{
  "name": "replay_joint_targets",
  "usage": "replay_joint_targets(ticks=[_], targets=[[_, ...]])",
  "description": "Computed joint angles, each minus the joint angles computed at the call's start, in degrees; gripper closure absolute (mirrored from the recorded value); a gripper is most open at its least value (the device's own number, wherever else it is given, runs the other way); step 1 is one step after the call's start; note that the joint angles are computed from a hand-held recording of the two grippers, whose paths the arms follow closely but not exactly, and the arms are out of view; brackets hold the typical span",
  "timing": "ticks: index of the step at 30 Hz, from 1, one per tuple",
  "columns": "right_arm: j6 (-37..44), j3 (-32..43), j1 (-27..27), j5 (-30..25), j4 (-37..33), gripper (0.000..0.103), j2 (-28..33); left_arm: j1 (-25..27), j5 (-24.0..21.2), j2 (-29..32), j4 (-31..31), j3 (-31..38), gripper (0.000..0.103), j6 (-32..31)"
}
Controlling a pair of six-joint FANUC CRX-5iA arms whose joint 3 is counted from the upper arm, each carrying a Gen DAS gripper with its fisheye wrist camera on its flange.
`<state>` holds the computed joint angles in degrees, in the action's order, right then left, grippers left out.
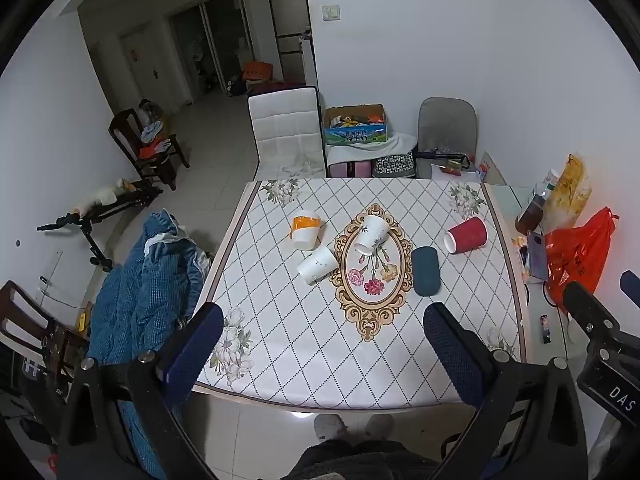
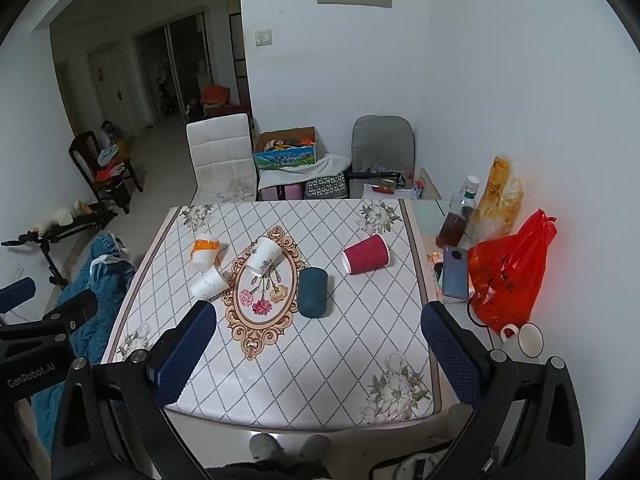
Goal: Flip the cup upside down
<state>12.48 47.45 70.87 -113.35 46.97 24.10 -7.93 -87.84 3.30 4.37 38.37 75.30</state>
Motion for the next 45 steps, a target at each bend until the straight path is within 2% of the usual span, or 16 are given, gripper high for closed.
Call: replay_joint_targets(ticks=[18,20,25,28,33,35,41,45], targets=[[-0.1,-1.0,0.0,0.5,0.6,0.000,-0.4,0.4,0.7,-0.4,0.7,-0.8,0.000,0.5],[-0.2,-1.2,0.1,0.6,0.6,0.000,-0.4,0.0,-0.8,1.4,0.4,2.7,0.000,1.1],[-0.2,-1.3,0.0,0.7,0.6,0.000,-0.5,0.1,-0.8,1.4,0.7,2.7,0.000,1.1],[-0.4,-1.5,0.2,0.7,0.7,0.000,-0.5,-0.2,-2.4,2.8,0.5,5.5,0.000,1.5],[0.2,-0.8,0.2,0.2,0.9,0.000,-0.4,0.1,-1.6,2.0,0.8,4.0,0.000,1.3],[0.1,-1.8,0.0,0.6,0.8,0.000,-1.1,-0.2,-2.8,3.5,0.7,6.8,0.000,1.5],[-0.1,-2.1,0.2,0.6,0.8,0.000,-1.1,0.2,-2.1,2.8,1.0,5.4,0.000,1.3],[1.3,0.7,-0.3,0.0,1.2,0.000,0.3,0.2,-2.1,2.7,1.0,5.4,0.000,1.4]])
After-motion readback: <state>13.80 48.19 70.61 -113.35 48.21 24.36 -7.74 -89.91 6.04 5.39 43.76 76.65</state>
